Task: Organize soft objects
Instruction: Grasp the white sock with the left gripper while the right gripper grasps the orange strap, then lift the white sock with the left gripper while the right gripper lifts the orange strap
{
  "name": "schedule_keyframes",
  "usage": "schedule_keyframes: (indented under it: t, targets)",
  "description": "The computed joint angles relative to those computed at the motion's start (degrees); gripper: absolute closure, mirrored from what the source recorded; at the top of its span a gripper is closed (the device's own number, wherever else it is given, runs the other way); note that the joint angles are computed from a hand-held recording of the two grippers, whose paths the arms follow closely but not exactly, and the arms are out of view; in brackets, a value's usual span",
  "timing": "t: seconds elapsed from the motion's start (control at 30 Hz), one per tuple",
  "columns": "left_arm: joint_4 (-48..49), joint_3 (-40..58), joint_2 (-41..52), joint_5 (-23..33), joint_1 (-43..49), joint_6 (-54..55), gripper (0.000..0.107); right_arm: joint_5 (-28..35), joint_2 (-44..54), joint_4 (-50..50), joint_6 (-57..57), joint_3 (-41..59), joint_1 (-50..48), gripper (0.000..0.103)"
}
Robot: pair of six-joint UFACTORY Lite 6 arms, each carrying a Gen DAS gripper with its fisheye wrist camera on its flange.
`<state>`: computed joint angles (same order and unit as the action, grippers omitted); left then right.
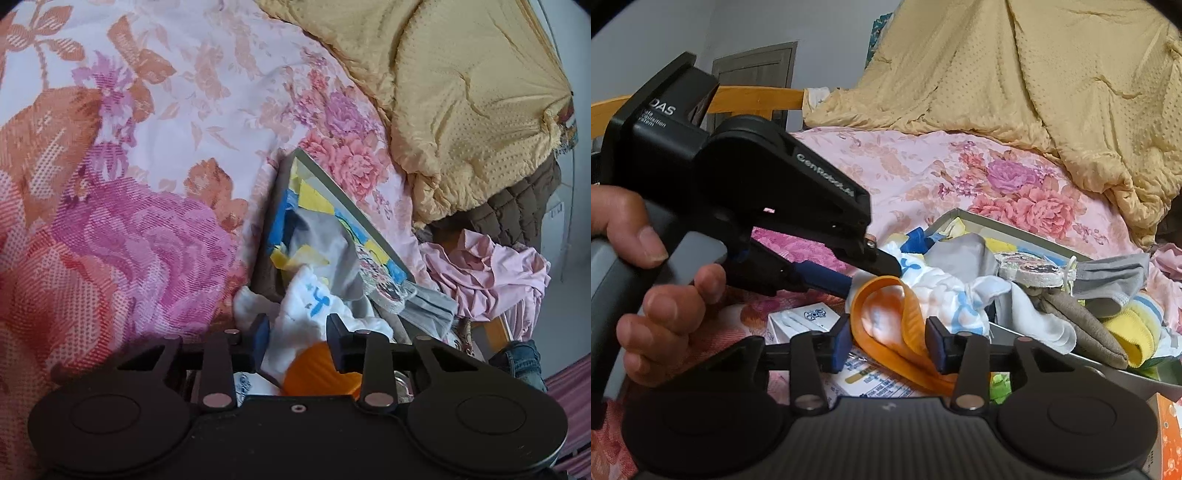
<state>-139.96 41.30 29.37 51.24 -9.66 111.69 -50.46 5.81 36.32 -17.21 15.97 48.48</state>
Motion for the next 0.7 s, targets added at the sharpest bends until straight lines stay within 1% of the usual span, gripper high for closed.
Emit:
schedule_keyframes:
  t: [0.1, 0.2, 0.27, 0.33, 0.4, 0.43, 0.47, 0.57, 0.63, 0.7]
  targets:
    - [0.72, 0.57, 0.89, -0.04, 0.79, -1.38, 0.072, 1.78, 0.08, -1.79, 1.74, 0.85, -1.40, 0.053]
    - [1.09, 1.15, 1.42, -0.57, 0.61, -1.40, 0.072, 5.65, -0.94, -9.98, 9.79, 1.38, -6.71, 0.051]
    - [1.86, 1.76, 1.93, -0.64, 0.59, -2.16, 0.073, 6.65, -1.01, -11.74, 11.04, 1.73, -8.09, 0.052]
    - [2.45, 2.23, 2.51, -0.37, 0.77, -2.91, 0.074, 6.00, -1.04, -9.42, 8.54, 1.58, -6.59, 0.061]
    - [2.44, 2.38, 2.63, -0.32, 0.69, -3.08, 0.080, 5.79, -1.51, -7.77, 6.58, 1.22, -5.13, 0.068]
    - [2.62, 2.30, 2.62, -0.03, 0.67, -3.07, 0.082, 5.67, -2.10, -8.22, 6.87, 0.66, -5.18, 0.070]
    - [2.49, 2.02, 2.04, -0.15, 0.47, -2.80, 0.087, 5.69, -2.55, -9.06, 7.67, 0.32, -5.45, 0.071]
    - [3.14, 1.42, -0.27, -1.50, -0.08, -3.32, 0.096, 5.44, -5.17, -10.66, 9.21, -1.65, -6.31, 0.079]
    - [4.18, 1.10, -1.64, -2.17, 0.08, -4.75, 0.098, 6.06, -7.63, -9.36, 8.36, -2.79, -6.08, 0.085]
    - [5.03, 0.64, -3.23, -2.95, -0.01, -5.42, 0.100, 7.69, -11.27, -9.00, 8.68, -4.29, -6.34, 0.088]
